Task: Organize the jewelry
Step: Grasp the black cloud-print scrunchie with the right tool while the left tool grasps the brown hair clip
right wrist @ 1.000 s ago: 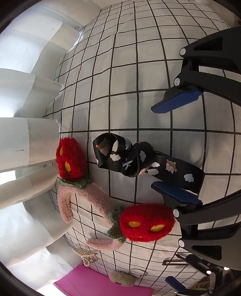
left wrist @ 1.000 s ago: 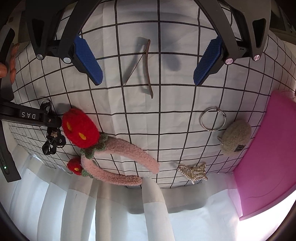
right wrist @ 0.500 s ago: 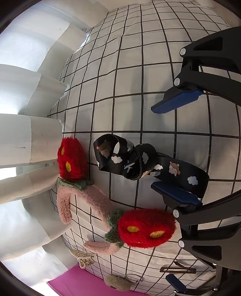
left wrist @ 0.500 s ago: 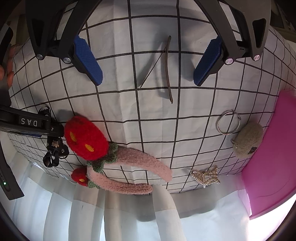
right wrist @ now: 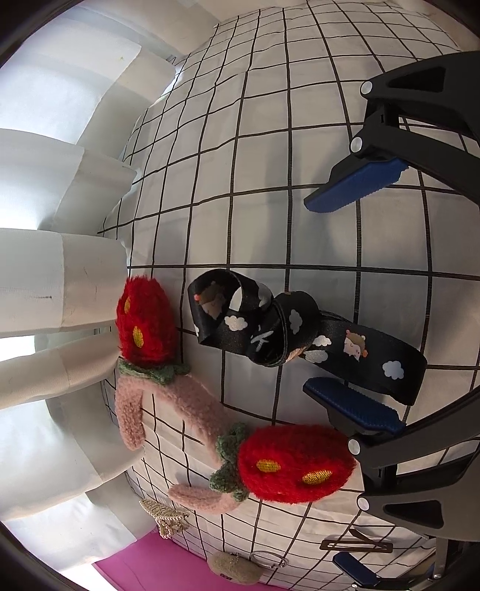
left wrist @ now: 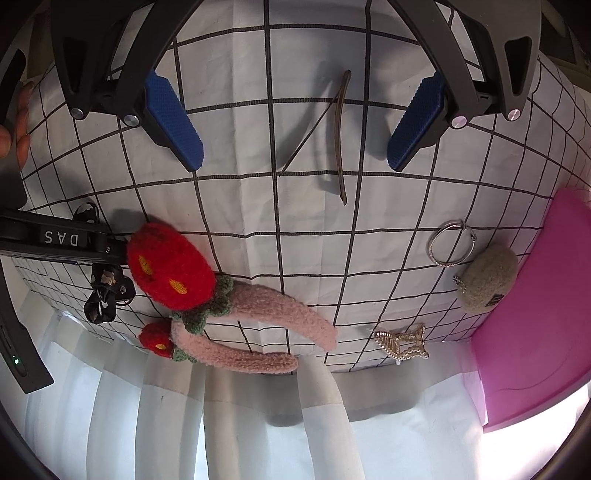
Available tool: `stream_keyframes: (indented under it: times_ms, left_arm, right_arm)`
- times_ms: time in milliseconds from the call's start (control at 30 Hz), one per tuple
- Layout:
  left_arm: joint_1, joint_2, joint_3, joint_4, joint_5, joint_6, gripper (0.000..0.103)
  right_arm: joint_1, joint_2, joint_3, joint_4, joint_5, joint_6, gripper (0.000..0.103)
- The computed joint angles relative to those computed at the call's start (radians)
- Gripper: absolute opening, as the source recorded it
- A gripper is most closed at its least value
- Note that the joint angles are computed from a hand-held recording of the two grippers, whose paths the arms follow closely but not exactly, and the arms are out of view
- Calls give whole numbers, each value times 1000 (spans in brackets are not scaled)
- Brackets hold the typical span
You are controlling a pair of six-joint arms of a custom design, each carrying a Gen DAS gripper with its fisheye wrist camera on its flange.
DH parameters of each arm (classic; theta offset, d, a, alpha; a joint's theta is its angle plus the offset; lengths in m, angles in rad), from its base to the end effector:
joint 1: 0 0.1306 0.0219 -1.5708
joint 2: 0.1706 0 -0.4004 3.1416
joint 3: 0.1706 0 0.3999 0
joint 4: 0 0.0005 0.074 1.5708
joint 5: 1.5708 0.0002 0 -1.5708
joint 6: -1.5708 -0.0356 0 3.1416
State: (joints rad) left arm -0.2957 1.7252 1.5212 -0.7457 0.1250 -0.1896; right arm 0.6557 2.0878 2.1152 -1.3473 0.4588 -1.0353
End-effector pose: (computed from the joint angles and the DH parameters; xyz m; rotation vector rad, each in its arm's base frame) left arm 0.5771 -0.1810 0.3400 0.6549 2.4348 -0.2005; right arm 0.5662 0.4151 0.3483 0.5725 2.5691 -0.1593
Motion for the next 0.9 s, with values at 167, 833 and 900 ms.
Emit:
stream_keyframes:
  times_ms: [167, 833, 900]
  left_arm:
    - [2, -1, 5, -17, 5, -5, 94]
    - [5, -19, 12, -49, 70, -53, 17]
    - [12, -17, 26, -56, 70, -46, 17]
  right_arm:
    - [5, -7, -11, 18, -1, 16, 85]
    - [13, -55, -73, 109, -11, 52, 15]
    - [14, -67, -89, 120, -14, 41, 14]
